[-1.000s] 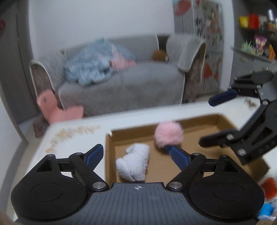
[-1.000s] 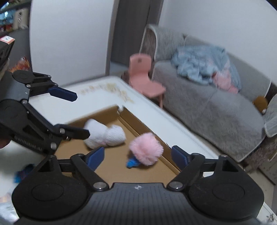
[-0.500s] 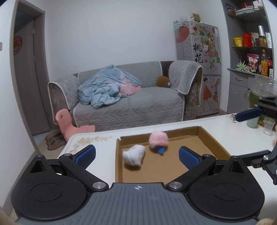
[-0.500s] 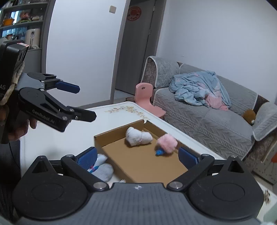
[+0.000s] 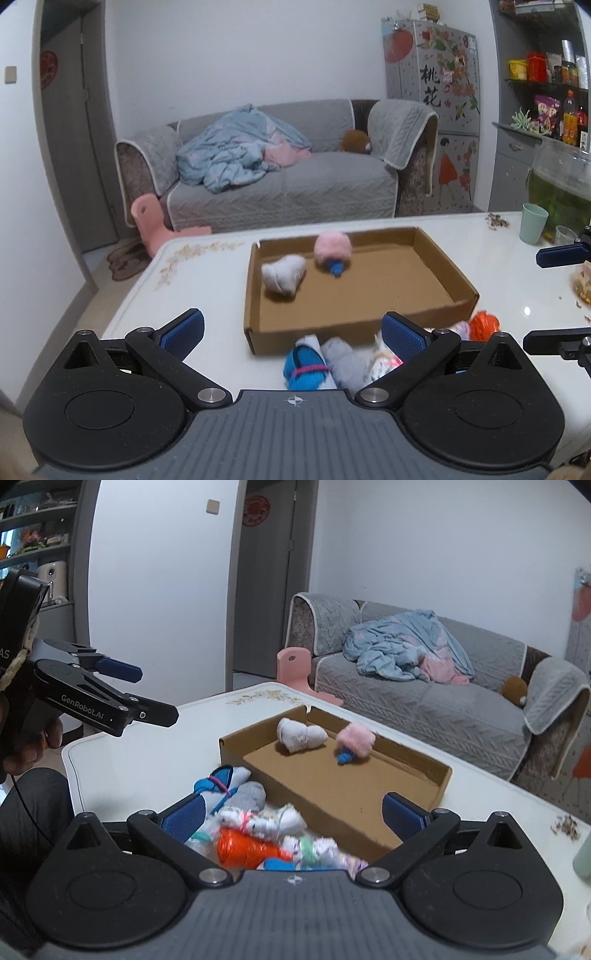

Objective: Organize objects
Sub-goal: 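Move both tools back over the pile of socks beside the box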

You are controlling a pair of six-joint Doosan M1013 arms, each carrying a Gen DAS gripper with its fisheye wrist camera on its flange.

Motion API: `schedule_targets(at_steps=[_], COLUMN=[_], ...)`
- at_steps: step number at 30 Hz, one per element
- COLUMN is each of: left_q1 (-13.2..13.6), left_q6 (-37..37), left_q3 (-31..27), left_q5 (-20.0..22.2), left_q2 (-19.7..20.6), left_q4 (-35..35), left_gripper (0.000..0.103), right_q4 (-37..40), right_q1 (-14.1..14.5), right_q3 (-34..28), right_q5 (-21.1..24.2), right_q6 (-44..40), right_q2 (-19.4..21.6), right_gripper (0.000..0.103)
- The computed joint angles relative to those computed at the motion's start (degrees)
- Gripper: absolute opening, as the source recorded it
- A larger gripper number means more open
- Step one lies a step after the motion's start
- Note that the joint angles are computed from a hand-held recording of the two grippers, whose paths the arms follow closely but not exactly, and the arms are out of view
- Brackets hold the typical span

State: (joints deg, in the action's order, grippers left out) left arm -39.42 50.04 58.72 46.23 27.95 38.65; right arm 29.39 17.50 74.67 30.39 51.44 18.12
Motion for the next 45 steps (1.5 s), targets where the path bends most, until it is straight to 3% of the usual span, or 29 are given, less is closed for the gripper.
schedule_targets(at_steps=[7,12,19,30,35,39,45], left_q1=[-0.4,0.2,1.0,1.2,2.1,2.6,2.4], left_q6=[-0.3,0.2,1.8,7.2,3.9,-0.6,2.3], left_q3=[1.4,4.7,9.7,8.4,9.3,10.5,10.4], left_q5=[3.1,3.9,2.4,0.1,2.0,4.2,1.2], left_q2=[0.0,0.2,-0.8,0.6,-0.2,-1.2,-1.8], left_q4=[-0.1,-2.6,-7.5,-11.4,-10.0,-8.0,-12.0], left_gripper=[0.103,0.103,0.103,0.103,0.103,0.103,0.103], right_q4=[-1.9,-10.3,-20.6,-17.3,-17.1,-18.5,-17.2], right_q1=[-0.1,0.1,-0.4,-1.3,-1.9,-2.1,-1.9], right_q3=[3.6,7.7,10.6,9.7,9.3,9.4,9.4], right_q5=[-1.7,-4.8,-4.9,-3.9,-2.6,-2.7,-3.4], right_q6=[4.3,15.3,29.8,27.2,28.1,30.2,29.5], right_q2=[-1.6,-2.8,-2.5,-0.5,-0.1,-0.4,-0.5], right_gripper=[0.102,0.102,0.102,0.091,0.082,0.082,0.083])
